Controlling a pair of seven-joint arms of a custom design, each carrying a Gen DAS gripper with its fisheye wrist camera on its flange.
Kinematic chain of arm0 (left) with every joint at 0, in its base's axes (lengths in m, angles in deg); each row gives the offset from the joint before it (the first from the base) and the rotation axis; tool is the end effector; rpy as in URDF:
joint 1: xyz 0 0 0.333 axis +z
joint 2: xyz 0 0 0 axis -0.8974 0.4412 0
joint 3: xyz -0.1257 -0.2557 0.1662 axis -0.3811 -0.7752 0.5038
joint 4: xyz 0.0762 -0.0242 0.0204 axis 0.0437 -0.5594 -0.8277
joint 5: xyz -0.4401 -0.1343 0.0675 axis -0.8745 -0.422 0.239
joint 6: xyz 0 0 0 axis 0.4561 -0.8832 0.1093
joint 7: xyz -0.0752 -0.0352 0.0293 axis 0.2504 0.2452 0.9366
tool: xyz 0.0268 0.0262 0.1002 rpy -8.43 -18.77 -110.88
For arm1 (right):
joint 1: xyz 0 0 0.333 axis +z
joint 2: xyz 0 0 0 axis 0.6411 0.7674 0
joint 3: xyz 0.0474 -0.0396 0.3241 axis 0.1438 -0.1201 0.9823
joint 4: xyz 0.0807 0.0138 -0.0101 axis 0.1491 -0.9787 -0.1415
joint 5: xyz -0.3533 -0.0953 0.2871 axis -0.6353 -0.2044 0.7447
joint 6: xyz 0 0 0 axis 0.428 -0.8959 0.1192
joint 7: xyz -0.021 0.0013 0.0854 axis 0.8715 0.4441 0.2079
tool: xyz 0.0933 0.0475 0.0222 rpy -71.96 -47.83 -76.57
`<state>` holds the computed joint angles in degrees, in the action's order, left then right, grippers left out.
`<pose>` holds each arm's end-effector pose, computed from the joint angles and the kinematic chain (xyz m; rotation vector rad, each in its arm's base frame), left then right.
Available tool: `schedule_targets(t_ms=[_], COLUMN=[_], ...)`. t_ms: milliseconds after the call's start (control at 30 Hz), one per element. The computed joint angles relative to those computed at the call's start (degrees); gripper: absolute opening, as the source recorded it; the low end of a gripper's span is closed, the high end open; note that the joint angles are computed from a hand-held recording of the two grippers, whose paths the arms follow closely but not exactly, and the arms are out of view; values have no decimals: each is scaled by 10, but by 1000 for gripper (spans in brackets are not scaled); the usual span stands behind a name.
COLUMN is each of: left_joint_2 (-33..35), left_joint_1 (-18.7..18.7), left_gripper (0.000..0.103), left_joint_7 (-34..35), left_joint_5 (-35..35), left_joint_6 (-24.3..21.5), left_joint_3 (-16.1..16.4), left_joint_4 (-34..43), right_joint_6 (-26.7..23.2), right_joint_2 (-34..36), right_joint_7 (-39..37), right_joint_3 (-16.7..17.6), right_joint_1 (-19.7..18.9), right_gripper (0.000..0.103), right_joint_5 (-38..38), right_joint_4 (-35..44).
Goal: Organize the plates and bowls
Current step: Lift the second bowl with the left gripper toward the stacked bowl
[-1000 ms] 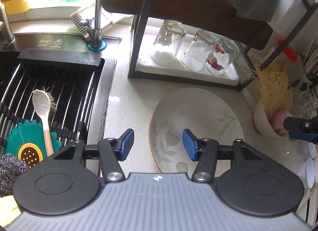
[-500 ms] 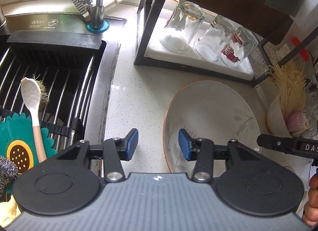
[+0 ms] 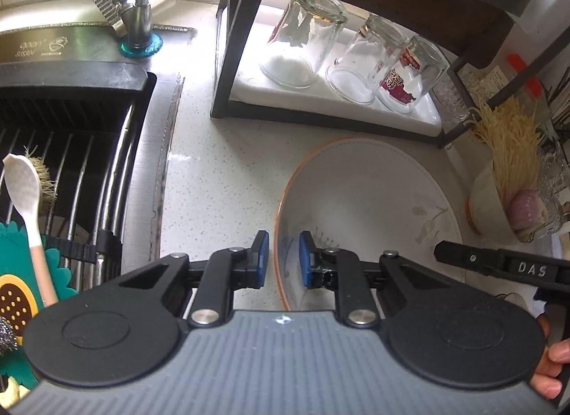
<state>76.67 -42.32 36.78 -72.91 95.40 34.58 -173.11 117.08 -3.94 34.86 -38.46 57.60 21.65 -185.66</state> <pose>0.5763 -0.1699 0.2463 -2.1828 1.9439 -0.8677 0.5286 0.2192 0.2733 -1.6620 1.9261 -0.1091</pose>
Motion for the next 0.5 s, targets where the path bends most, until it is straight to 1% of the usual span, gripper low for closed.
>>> schedule_targets(t_ms=[67,133,167,267,300,333,400,433,467,500], left_joint_2=[3,6,9,16,17,16,10,6,3,2], left_joint_1=[-5,-17,-13,5,13,19,18,19,27,43], left_gripper=[18,18,18,17,17,17,17,17,17,17], left_joint_7=[2,-4,-3,2,5,7,9,11,14,21], left_joint_5=[6,14,17,27,27,27,26,25,21,16], left_joint_6=[3,5,8,3,0,-3,-2,-1,0,2], left_joint_3=[5,17,13,-3,-10,-15,-16,-18,-28,-44], left_joint_4=[4,8,9,13,13,13,7,4,0,-4], right_joint_6=[8,17,21,27,25,22,17,15,13,11], right_joint_2=[1,1,1,-1,-3,-6,-12,-16,-20,-24], right_joint_7=[-15,-27,-38,-93,-107,-105,-85,-92,-115,-143], right_joint_3=[10,16,22,45,47,41,23,22,25,26], right_joint_1=[-6,-9,-13,-30,-30,-24,-8,-6,-8,-8], right_gripper=[20,18,17,16,16,16,16,16,16,16], right_joint_5=[25,42,56,128,148,151,126,133,158,188], right_joint_4=[-1,-4,-4,-3,-3,-5,-12,-14,-15,-15])
